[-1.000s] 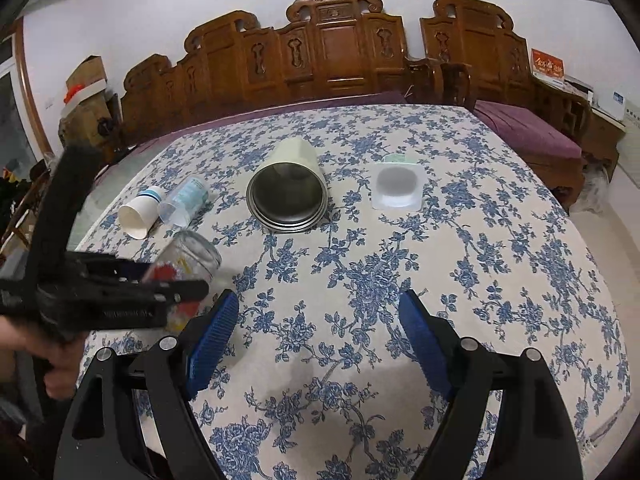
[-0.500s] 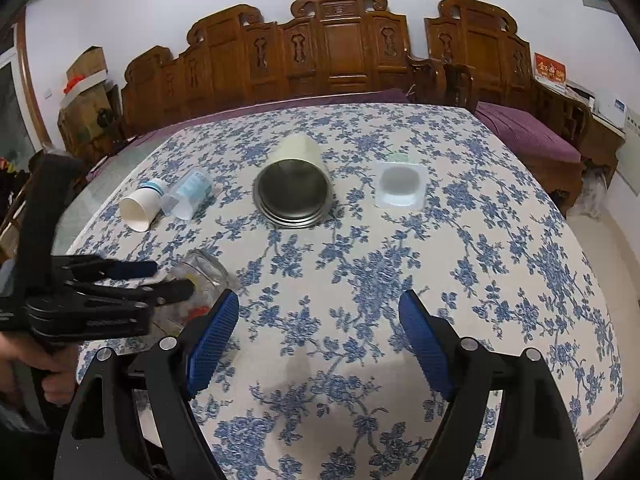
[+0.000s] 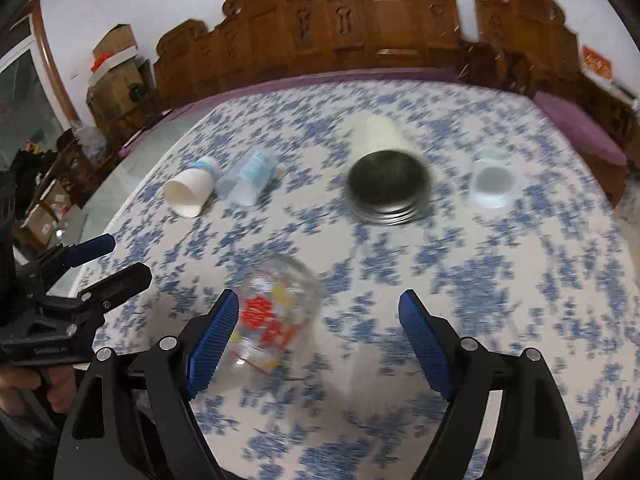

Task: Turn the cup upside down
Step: 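Lift the glass jar with the right tool and rotate it upright, then lower the jar onto the tablecloth and open the right tool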

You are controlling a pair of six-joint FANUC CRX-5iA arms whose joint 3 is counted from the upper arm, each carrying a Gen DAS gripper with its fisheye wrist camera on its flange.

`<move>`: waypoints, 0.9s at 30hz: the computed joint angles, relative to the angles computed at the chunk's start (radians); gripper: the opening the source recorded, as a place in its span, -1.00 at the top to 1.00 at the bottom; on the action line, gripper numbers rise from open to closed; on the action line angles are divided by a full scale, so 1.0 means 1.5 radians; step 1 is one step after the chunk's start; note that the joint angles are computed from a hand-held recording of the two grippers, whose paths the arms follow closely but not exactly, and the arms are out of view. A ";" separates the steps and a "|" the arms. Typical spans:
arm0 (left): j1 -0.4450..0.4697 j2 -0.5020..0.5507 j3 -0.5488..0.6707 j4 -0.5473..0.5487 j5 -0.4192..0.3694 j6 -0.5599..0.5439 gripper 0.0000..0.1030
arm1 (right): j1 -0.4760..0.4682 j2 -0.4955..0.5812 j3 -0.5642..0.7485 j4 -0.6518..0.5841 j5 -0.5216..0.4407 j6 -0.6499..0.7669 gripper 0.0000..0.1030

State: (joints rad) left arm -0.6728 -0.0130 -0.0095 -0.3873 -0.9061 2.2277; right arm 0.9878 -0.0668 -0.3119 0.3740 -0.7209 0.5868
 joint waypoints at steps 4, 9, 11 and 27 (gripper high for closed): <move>0.003 -0.018 -0.016 -0.018 -0.001 0.006 -0.83 | -0.024 0.059 0.087 -0.128 -0.040 0.090 -0.54; 0.028 -0.044 -0.047 0.002 0.023 0.004 -0.82 | -0.055 0.133 0.188 -0.246 -0.112 0.153 -0.52; 0.035 -0.049 -0.054 0.009 0.031 0.000 -0.82 | -0.064 0.157 0.218 -0.272 -0.140 0.165 -0.52; 0.057 -0.058 -0.079 0.048 0.061 -0.028 -0.83 | -0.104 0.236 0.320 -0.361 -0.229 0.185 -0.22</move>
